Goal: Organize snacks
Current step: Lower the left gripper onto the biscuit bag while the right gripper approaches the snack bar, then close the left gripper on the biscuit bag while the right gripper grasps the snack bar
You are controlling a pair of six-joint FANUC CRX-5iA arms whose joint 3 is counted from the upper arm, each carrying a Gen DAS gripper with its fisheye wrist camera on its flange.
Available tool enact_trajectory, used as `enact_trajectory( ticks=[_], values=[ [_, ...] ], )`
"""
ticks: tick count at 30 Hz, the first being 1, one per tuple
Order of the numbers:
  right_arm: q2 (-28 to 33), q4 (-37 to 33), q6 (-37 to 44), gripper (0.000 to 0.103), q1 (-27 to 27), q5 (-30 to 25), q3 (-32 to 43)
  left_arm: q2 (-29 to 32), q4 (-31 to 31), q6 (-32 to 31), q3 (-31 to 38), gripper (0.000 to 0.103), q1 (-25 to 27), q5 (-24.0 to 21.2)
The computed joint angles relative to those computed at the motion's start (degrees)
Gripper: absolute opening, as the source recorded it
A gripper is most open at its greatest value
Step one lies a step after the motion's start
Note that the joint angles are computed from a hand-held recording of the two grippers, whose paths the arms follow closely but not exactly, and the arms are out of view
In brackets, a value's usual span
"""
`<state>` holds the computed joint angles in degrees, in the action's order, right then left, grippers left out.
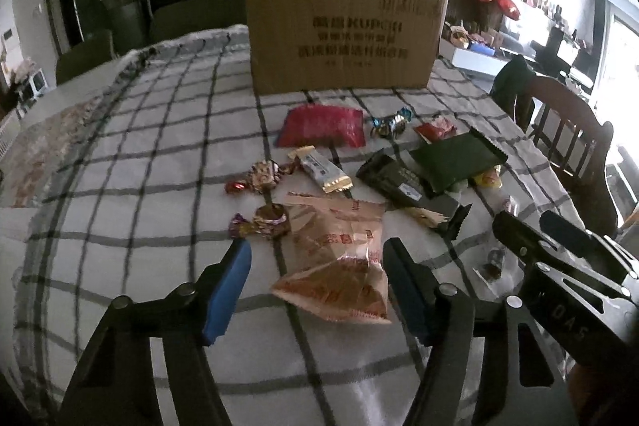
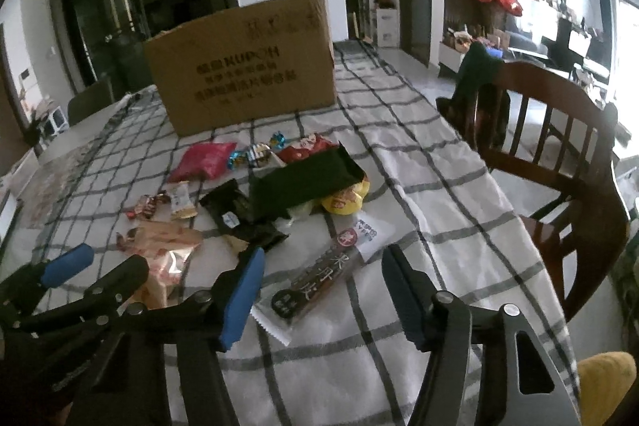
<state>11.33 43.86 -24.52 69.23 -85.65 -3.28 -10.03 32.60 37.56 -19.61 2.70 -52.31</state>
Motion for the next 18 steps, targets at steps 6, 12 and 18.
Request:
enact_trajectory(
  ticks=[6,12,18],
  values=[
    [-0.6,-1.0,-1.1,0.055,-1.0,1.8,-1.1,2.1,-1.6,2.3,1.5,0.061,-1.2,-1.3],
    [-1.2,-1.6,-1.1,0.052,-1.6,3.5,-2.0,3.0,-2.7,3.8,2.1,0.058,-1.9,-1.5],
    [-1.6,-1.5,-0.8,0.048,-1.8,4.5,-2.8,2.9,-2.5,3.5,2.0,0.054,-2.4,-1.2]
  ],
)
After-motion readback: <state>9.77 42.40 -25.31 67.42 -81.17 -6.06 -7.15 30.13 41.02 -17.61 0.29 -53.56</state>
